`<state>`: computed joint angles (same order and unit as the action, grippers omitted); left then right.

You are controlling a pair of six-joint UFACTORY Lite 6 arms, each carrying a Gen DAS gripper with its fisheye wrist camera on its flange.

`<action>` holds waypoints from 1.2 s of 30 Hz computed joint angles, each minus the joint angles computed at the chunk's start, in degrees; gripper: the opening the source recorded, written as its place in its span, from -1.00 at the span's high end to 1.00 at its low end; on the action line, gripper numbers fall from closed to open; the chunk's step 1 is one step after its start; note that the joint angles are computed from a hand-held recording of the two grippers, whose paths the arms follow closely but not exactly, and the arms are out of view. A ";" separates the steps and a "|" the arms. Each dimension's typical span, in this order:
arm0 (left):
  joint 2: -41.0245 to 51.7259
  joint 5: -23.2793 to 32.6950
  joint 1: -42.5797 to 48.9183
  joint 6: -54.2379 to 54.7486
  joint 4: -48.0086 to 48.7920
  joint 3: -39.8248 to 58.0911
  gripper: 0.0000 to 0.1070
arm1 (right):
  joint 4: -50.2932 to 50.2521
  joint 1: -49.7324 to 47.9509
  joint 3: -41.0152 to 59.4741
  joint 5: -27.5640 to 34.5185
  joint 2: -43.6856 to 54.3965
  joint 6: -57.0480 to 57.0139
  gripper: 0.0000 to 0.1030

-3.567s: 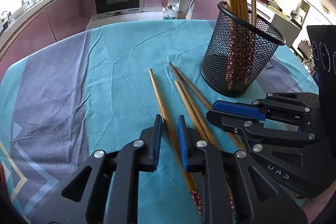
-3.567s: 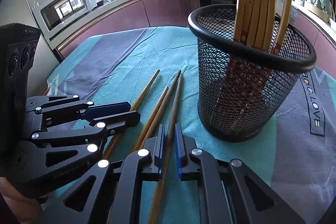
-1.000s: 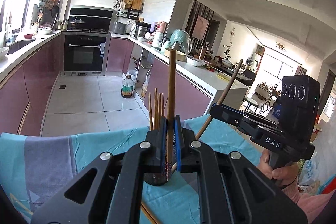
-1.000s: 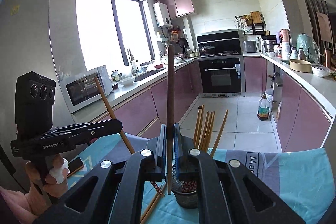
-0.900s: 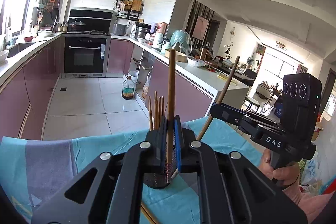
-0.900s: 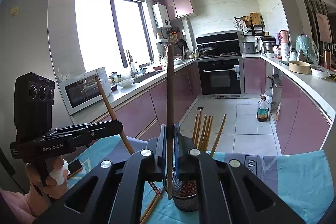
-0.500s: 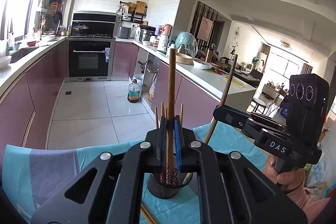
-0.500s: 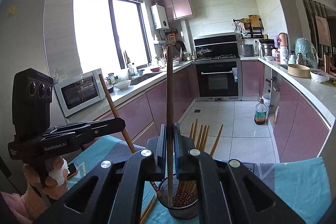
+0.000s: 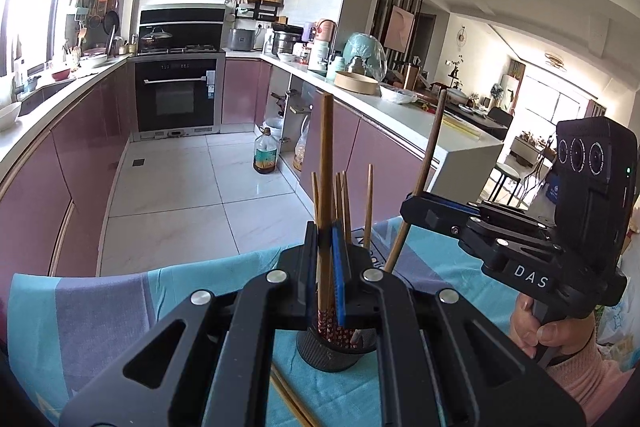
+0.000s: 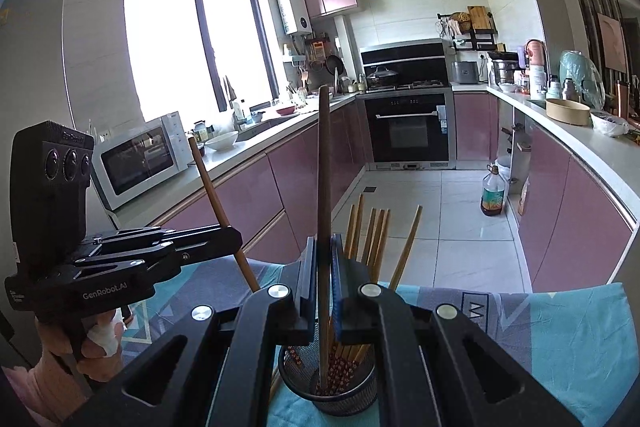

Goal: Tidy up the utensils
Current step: 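Lower the chopsticks into the cup and open both tools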

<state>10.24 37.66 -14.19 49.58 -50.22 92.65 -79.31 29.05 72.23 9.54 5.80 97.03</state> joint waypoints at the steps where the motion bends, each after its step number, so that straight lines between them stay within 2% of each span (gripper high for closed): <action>1: 1.29 0.80 0.10 -0.93 1.14 1.72 0.86 | 1.20 -0.11 -0.21 -0.26 0.38 -0.90 0.90; 8: 4.36 3.09 0.23 -1.03 4.58 2.77 0.86 | 19.72 -1.22 0.75 -1.86 4.57 -17.86 0.89; 12: 7.97 3.39 -0.28 -3.07 7.18 5.90 0.86 | 25.33 -1.84 1.84 -1.63 6.04 -22.76 0.88; 18: 16.32 5.09 -1.51 -8.61 11.02 16.24 0.85 | 24.98 -1.91 3.61 -0.14 7.96 -21.90 0.86; 22: 18.53 5.29 -1.73 -9.71 11.67 18.39 0.85 | 28.13 -2.82 4.64 -0.43 9.23 -24.83 0.86; 27: 20.68 5.72 -1.70 -10.82 12.02 20.87 0.85 | 27.45 -2.82 5.24 0.27 9.99 -23.49 0.85; 31: 19.27 5.11 -1.27 -9.75 10.93 18.31 0.77 | 23.63 -2.60 4.37 0.66 9.46 -19.51 0.67; 36: 17.50 3.95 -0.63 -7.10 8.75 14.88 0.63 | 22.05 -2.50 4.13 0.69 9.27 -18.14 0.66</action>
